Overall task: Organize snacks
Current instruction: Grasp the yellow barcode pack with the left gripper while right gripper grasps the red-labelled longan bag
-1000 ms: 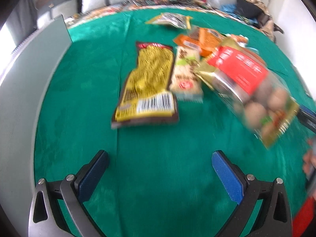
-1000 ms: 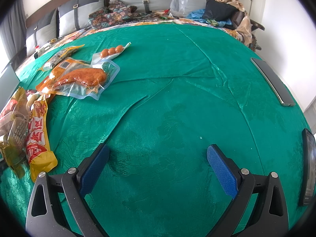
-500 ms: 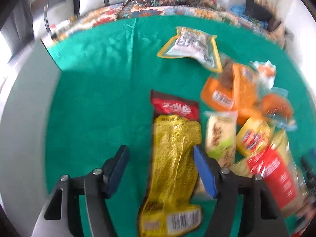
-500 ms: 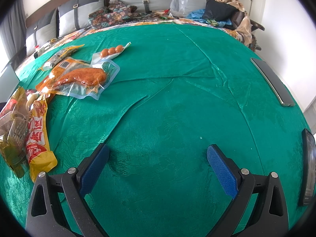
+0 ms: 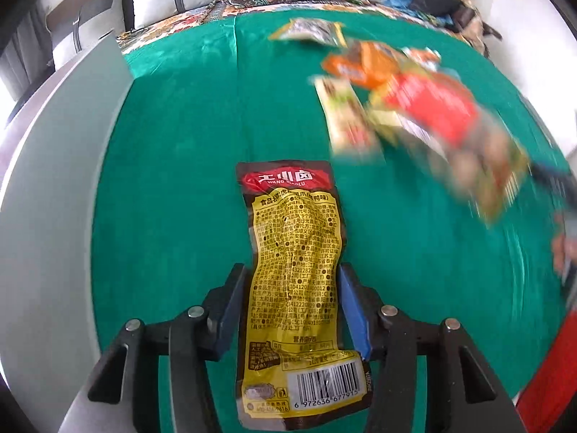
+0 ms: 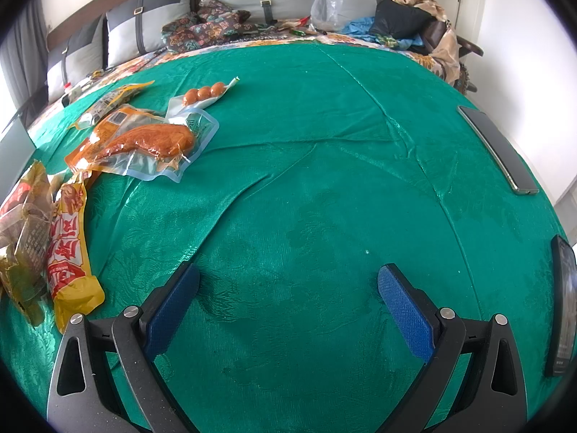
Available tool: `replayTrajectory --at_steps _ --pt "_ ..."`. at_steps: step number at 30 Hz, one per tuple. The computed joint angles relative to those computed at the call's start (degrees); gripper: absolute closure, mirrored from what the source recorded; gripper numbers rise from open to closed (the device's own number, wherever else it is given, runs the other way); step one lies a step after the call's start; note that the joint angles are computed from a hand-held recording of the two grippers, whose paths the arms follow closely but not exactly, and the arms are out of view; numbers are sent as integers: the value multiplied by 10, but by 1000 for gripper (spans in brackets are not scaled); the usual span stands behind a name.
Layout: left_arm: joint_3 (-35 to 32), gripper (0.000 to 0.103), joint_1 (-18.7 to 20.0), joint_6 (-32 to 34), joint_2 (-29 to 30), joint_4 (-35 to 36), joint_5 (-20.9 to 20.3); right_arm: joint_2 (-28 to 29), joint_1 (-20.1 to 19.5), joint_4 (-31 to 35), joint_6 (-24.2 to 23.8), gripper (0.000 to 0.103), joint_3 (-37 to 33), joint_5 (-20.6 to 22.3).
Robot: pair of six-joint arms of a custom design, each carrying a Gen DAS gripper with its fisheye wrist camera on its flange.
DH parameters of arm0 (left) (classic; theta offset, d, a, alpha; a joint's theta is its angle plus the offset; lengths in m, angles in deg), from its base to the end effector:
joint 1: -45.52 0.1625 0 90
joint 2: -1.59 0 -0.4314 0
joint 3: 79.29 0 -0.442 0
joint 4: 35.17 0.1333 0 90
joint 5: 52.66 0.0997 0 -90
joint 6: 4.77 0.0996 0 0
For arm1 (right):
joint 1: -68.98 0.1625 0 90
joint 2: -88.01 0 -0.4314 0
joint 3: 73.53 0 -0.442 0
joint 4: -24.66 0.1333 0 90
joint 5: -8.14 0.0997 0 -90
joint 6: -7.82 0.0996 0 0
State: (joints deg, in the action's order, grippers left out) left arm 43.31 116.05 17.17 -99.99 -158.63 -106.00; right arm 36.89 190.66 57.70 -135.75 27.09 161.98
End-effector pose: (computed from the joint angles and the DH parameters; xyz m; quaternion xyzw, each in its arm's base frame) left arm 0.0349 -0.4796 0.3700 0.3018 0.8948 -0.0961 0.3148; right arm 0.2814 -0.3724 0.1057 -0.0695 -0.8448 0.3412 0.4062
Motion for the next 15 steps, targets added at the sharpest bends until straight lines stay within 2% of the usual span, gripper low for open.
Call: replayTrajectory --at_steps 3,6,7,8,9,11,13,15 --pt "27 50 1 6 -44 -2 -7 0 0 0 0 2 0 0" --pt "40 49 5 9 -48 -37 -11 -6 -4 4 -15 2 -2 -16" --pt "44 49 6 11 -48 -50 -12 -11 -9 27 -16 4 -9 -45" --pt "47 49 7 14 -49 -60 -14 -34 -14 26 -23 4 -9 -97" --pt "51 49 8 19 -51 -69 -16 -64 -5 1 -38 5 -5 -146" --pt "55 51 11 25 -55 -79 -21 -78 27 -31 -91 4 -25 -188" --pt "53 53 15 27 -54 -83 -27 -28 53 17 -148 4 -101 -242" --pt "47 56 23 17 -58 -77 -42 41 63 79 -176 4 -184 -277"
